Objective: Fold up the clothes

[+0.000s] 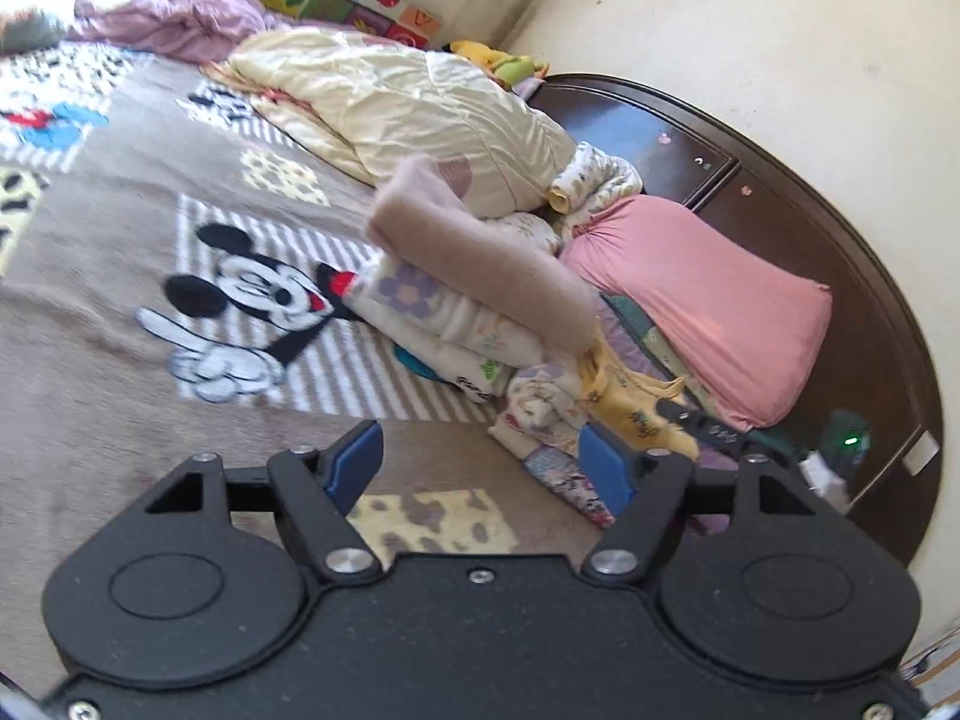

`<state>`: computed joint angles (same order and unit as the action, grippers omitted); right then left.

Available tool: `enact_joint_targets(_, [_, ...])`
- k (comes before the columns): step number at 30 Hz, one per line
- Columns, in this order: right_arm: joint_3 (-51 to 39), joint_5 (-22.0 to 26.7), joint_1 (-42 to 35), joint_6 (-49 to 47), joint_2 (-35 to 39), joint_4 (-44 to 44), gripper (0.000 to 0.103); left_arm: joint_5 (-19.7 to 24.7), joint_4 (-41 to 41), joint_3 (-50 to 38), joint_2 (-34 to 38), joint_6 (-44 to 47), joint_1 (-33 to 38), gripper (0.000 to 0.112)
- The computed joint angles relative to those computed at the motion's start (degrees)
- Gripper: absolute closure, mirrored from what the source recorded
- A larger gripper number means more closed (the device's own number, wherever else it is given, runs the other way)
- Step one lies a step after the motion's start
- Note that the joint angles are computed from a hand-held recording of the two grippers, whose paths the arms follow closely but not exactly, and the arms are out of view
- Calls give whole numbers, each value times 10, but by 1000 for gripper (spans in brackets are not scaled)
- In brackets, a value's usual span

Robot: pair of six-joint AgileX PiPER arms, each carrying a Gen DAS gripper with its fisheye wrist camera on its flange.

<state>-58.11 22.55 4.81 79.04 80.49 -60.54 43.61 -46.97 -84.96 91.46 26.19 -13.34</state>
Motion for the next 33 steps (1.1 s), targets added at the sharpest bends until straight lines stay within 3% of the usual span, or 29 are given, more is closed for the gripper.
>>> enact_joint_targets(2, [29,13,74,89,-52,-24,27,-4,68,36,-48,-19,16,40])
enact_joint_targets(6, [58,7,215,265,-90,-36,21,2,159,95,-128,-49,50,39])
enact_joint_targets(8, [41,36,299,311,-75,-25,20,5,181,122,-164,-57,70,35])
enact_joint_targets(11, [-19,81,406,306,-28,22,10,-1,221,164,-220,-72,95,26])
enact_joint_targets(13, [-87,136,469,246,17,70,5,-5,249,188,-251,-91,109,22])
enact_joint_targets(17, [-190,205,553,188,75,116,1,-8,313,222,-299,-134,136,21])
enact_joint_targets(20, [-267,270,601,159,114,130,1,-16,378,247,-337,-175,146,12])
enact_joint_targets(22, [-309,306,622,140,134,136,1,-13,362,262,-361,-148,178,9])
enact_joint_targets(28, [-400,381,665,95,189,146,0,68,191,272,-385,45,337,9])
enact_joint_targets(33, [-461,411,688,58,233,158,1,72,179,284,-391,71,371,9])
